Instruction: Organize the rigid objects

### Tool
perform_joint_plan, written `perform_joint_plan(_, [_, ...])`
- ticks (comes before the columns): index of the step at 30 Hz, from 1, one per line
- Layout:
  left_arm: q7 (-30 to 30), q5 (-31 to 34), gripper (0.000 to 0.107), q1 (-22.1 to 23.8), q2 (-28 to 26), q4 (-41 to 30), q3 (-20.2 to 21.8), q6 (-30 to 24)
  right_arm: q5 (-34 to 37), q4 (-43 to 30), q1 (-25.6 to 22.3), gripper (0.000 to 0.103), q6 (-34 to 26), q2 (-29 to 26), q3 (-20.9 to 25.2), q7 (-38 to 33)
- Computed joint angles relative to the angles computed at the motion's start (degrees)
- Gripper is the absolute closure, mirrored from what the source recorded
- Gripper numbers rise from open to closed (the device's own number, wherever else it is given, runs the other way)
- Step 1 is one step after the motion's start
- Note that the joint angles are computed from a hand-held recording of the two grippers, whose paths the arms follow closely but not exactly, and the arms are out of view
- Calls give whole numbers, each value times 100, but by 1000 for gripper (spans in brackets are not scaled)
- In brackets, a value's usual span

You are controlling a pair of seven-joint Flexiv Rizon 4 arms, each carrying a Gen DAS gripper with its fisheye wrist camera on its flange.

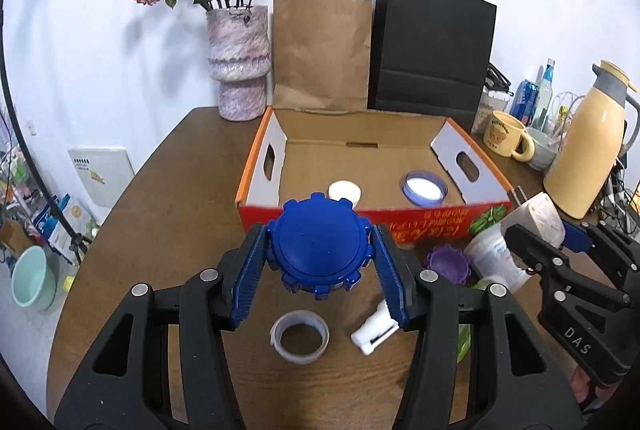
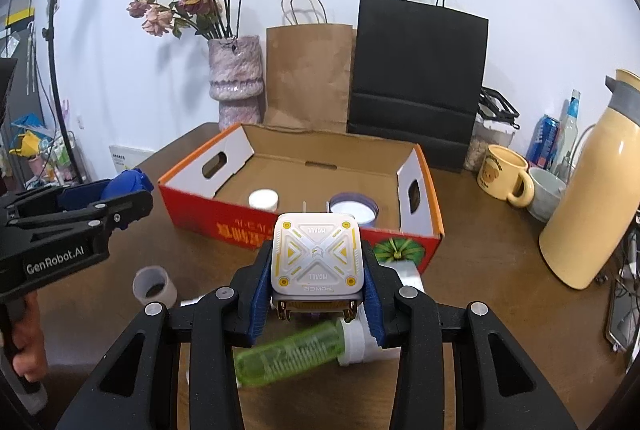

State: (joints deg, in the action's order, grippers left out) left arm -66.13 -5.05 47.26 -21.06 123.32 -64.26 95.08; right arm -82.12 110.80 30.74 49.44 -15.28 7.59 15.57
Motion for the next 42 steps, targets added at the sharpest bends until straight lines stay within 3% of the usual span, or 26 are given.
perform_joint_plan(18, [90, -656, 58, -1738, -224, -914, 1525, 0, 8, -712, -139, 59, 450, -498, -380, -88])
perform_joint_plan(36, [352, -1475, 58, -3967, -709, -2189, 3758, -395, 452, -1276, -252, 59, 855, -960, -746, -607])
perform_joint_plan(42, [354, -1587, 58, -4492, -898, -2562, 4347, -572, 718, -1428, -263, 59, 1038, -1110, -832, -935])
